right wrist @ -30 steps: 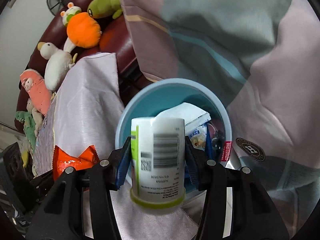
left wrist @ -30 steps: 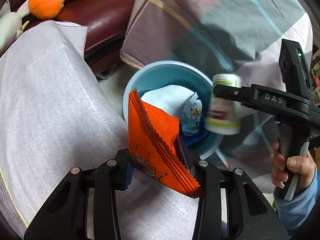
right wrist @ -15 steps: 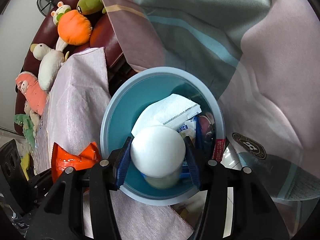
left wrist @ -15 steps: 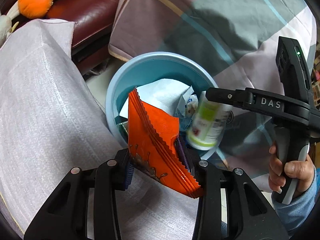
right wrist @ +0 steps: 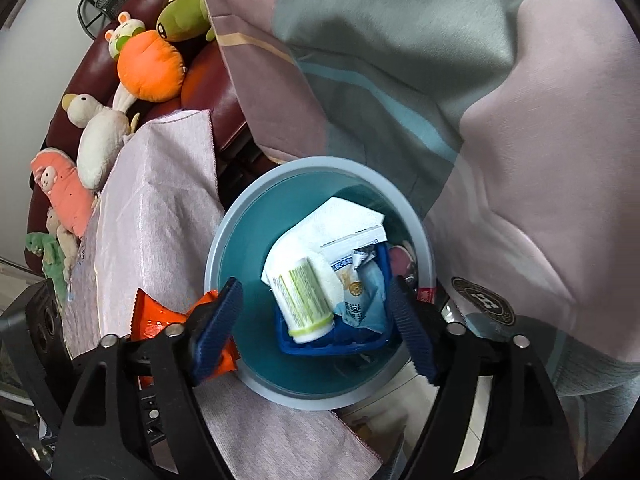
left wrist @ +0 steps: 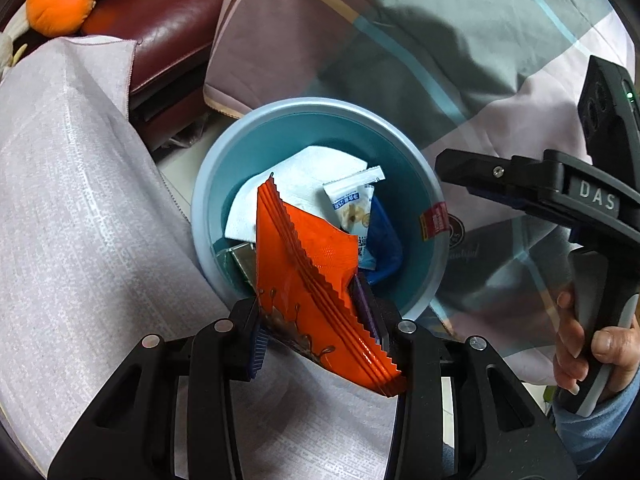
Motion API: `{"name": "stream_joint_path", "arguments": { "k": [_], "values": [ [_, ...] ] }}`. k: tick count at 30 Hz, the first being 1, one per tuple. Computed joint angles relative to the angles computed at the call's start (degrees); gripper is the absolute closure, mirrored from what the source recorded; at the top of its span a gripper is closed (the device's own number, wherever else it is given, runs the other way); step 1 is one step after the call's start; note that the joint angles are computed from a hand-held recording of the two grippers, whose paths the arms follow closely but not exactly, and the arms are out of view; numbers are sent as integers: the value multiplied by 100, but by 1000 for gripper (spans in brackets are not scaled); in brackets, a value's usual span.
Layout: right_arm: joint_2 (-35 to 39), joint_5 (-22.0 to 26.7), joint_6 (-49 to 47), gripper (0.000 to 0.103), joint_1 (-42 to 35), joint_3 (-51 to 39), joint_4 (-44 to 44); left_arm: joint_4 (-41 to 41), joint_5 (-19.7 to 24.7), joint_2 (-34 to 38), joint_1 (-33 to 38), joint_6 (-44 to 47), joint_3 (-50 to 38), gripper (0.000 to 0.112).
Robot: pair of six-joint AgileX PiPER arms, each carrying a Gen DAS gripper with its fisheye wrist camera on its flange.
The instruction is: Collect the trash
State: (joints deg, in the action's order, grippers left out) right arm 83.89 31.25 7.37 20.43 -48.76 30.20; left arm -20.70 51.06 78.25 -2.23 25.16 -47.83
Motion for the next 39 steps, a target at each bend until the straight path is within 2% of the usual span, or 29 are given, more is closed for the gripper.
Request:
{"name": "stream_joint_path", "arguments": {
  "k": [5, 8, 12, 14, 23, 28, 32, 35, 39],
  "values": [
    [-99, 61, 309, 30, -48, 14, -335, -6, -151, 185, -159, -78, -31, 70],
    [-135, 119, 487, 29, -67, 15, -528, -49, -255, 197, -199, -86, -18, 61],
    [-165, 166, 676, 29, -51, 12, -699, 11, -331, 130, -251, -136, 4, 33],
    [-166, 183, 758, 29, -31, 11, -761, 70, -394, 29, -249, -179, 43, 25],
    [-252, 311, 1150, 24, 242, -83, -1022, 199, -258, -214, 19, -302, 89, 23],
    [-473, 436, 1537, 18, 491, -142, -1338, -9, 45, -509, 452, -60, 115, 19],
    [-675, 616, 2132, 16, 845, -254, -1863, 26, 224, -909, 702, -43, 164, 18],
    [-822, 758, 2585, 10, 1169, -357, -2263, 127, 376, -1265, 904, -28, 188, 18],
    [-1033, 969, 3213, 7, 1628, -464, -2809, 50, 641, -1632, 1301, 192, 187, 13]
  ]
}}
